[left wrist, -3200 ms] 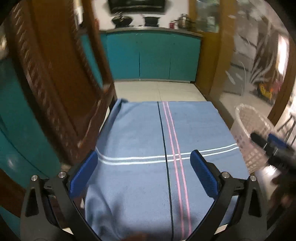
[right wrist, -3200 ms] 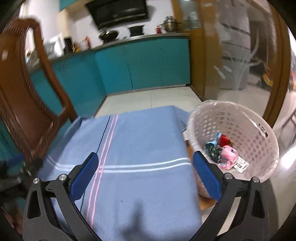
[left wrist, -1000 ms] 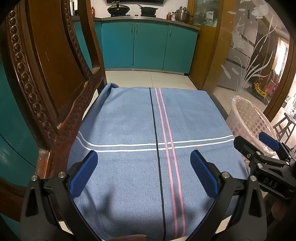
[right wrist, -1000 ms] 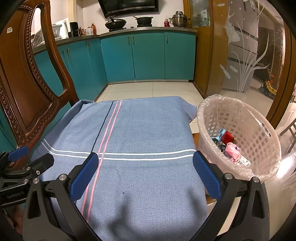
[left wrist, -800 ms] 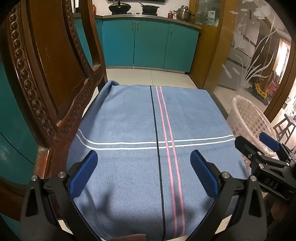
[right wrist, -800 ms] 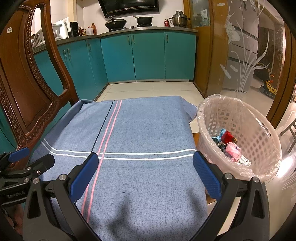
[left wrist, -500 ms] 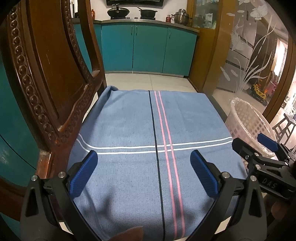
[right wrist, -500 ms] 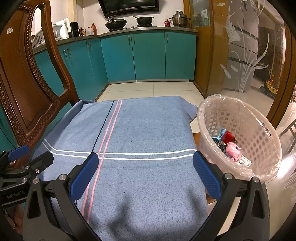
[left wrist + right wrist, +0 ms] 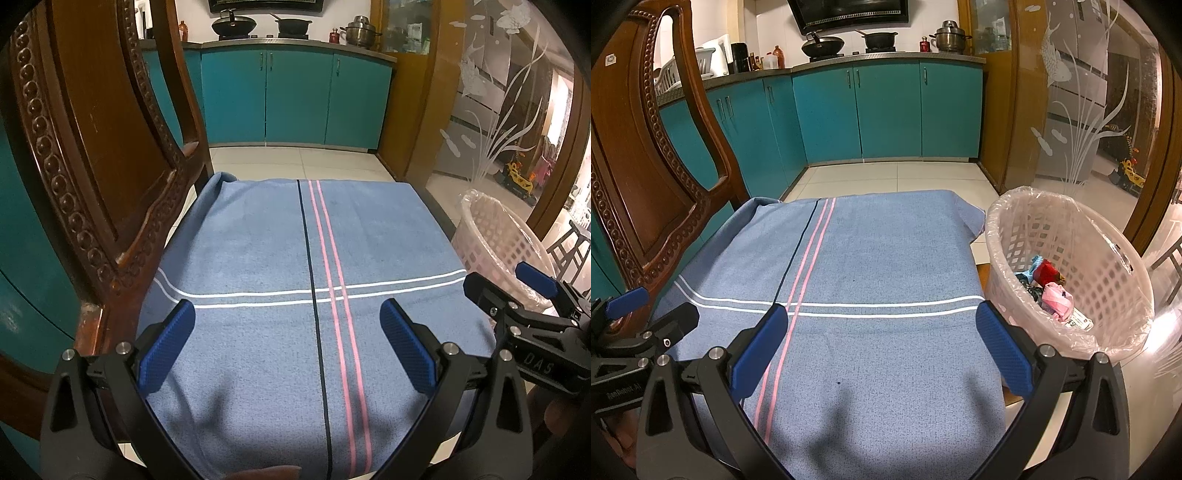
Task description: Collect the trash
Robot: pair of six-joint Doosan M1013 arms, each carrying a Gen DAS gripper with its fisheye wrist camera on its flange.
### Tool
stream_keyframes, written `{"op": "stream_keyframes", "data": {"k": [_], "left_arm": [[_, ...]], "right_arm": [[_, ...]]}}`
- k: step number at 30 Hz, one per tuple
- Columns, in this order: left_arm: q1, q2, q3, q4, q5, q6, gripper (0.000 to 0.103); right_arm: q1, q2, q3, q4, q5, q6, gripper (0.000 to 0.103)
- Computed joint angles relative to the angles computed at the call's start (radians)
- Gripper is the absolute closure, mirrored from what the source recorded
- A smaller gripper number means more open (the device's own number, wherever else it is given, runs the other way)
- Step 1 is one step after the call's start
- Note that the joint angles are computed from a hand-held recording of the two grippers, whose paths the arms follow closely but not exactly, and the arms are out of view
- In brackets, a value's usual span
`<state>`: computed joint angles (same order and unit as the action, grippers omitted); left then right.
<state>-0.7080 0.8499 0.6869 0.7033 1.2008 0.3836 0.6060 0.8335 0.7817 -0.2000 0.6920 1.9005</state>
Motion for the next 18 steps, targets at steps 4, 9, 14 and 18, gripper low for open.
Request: {"op": "stream_keyframes", "data": {"k": [4, 9, 14, 18], "left_arm": [[0.0, 0.0, -0.001, 0.0, 0.0, 0.004, 0.003], [0.0, 0.002, -0.005, 0.001, 0.008, 0.002, 0.003], [0.007, -0.001, 0.001, -0.019, 0.001, -0.004, 0.003], [0.009, 0.001, -0.002, -0.021, 0.008, -0.002, 0.003]], "right_arm": [[0.001, 0.0, 0.0, -0.001, 0.001, 0.001, 0.003], [0.0, -0.001, 0.005, -0.001, -0.002, 0.001, 0.003], [0.0, -0.001, 0.008, -0.007, -0.003, 0.003, 0.003], [0.002, -0.013, 0.036, -0.029, -0.021, 0.035, 0.003]]}}
